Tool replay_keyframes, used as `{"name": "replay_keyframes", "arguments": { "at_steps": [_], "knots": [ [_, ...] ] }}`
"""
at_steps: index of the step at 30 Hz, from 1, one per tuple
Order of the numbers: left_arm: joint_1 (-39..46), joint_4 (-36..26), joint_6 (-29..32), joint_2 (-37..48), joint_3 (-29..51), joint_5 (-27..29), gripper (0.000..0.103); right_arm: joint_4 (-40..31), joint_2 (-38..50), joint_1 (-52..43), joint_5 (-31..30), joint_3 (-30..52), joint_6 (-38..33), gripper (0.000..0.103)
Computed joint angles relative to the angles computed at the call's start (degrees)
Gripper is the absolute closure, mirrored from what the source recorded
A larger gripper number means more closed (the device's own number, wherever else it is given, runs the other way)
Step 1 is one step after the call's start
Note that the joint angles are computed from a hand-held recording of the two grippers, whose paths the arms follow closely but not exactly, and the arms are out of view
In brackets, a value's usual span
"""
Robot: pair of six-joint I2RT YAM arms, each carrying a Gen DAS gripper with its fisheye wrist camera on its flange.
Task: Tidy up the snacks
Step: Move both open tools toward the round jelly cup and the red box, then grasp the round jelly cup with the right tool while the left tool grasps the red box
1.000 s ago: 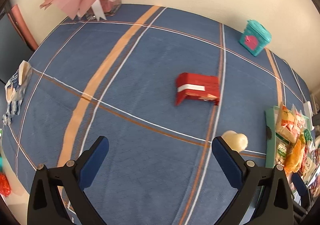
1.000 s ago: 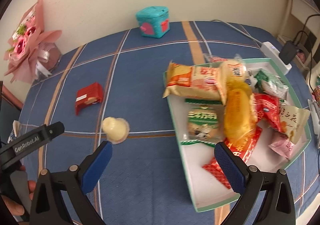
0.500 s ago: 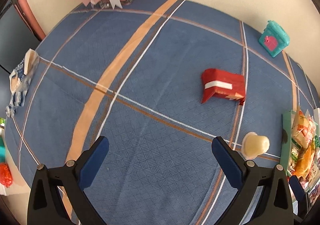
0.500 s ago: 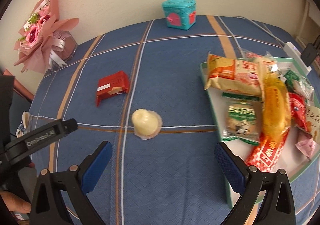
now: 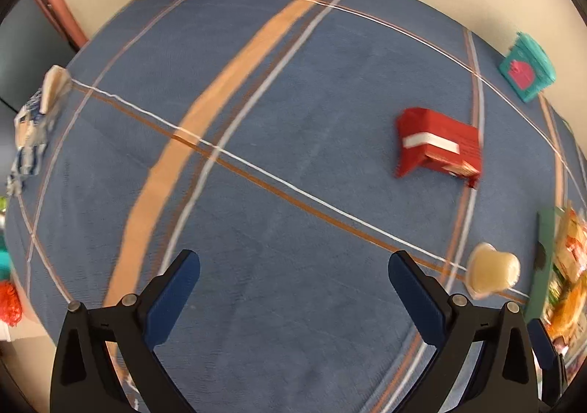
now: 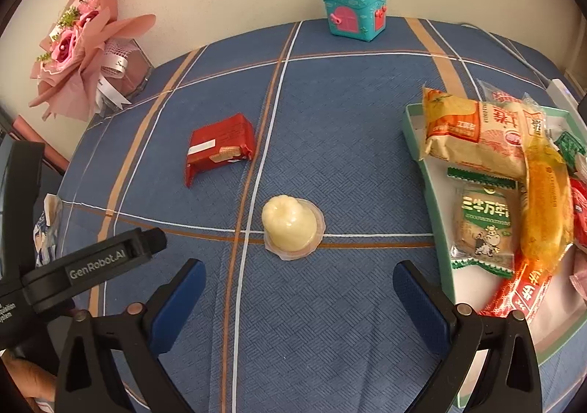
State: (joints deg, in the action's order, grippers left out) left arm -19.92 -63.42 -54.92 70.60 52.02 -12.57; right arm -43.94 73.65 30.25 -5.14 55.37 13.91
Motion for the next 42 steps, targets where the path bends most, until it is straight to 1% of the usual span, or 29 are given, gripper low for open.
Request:
{"name": "replay_keyframes", "arguments": {
  "at_steps": [5,10,15,20,23,26,28,30,34,37,39,42],
  "knots": [
    [2.07,0.30,-0.44,-1.09,-1.04,0.12,0.001,1.26,1.93,1.19,0.06,0.19,-0.33,0.000],
    [5.07,0.81,0.59,-3.22,-2.78,0.59,0.001,2.32,4.57,2.34,0.10,0.31,-0.34,0.000],
    [7.67,1.50,2.36,-4.51,-3.63,1.43,0.001,3.48,7.51,3.52,1.94,0.63,-0.02,0.000],
    [8.21,2.78,3.48,-3.27,-3.12,1.81,0.001,4.80,9.50,3.82,3.72,1.12,0.26,0.001],
    [7.42,3.07,2.93,-2.01,-1.88,1.55,0.001,5.28,10.80,3.79,4.54,1.86,-0.09,0.007],
    [6.17,3.15,2.29,-1.04,-0.63,0.87,0.001,5.70,12.09,4.74,6.74,2.80,-0.53,0.011],
    [5.00,3.06,1.37,-0.21,0.34,0.46,0.001,5.81,13.03,5.76,8.24,3.67,-0.87,0.016],
    [4.77,3.29,1.45,0.43,0.84,0.35,0.001,6.04,13.94,6.83,10.26,4.23,-1.06,0.022],
    [3.91,3.63,0.65,1.76,1.46,0.11,0.001,6.13,14.79,8.52,12.71,4.91,-0.63,0.029],
    [2.03,3.34,-0.91,2.96,2.53,-0.53,0.001,5.86,14.49,9.12,13.16,5.03,0.13,0.036],
    [1.77,3.00,-1.12,0.99,0.92,-0.71,0.001,5.56,14.22,9.14,13.39,5.20,0.24,0.046],
    [0.83,2.77,-2.01,1.01,1.06,-0.99,0.001,5.76,13.96,7.91,12.74,5.04,-0.63,0.055]
  ]
}}
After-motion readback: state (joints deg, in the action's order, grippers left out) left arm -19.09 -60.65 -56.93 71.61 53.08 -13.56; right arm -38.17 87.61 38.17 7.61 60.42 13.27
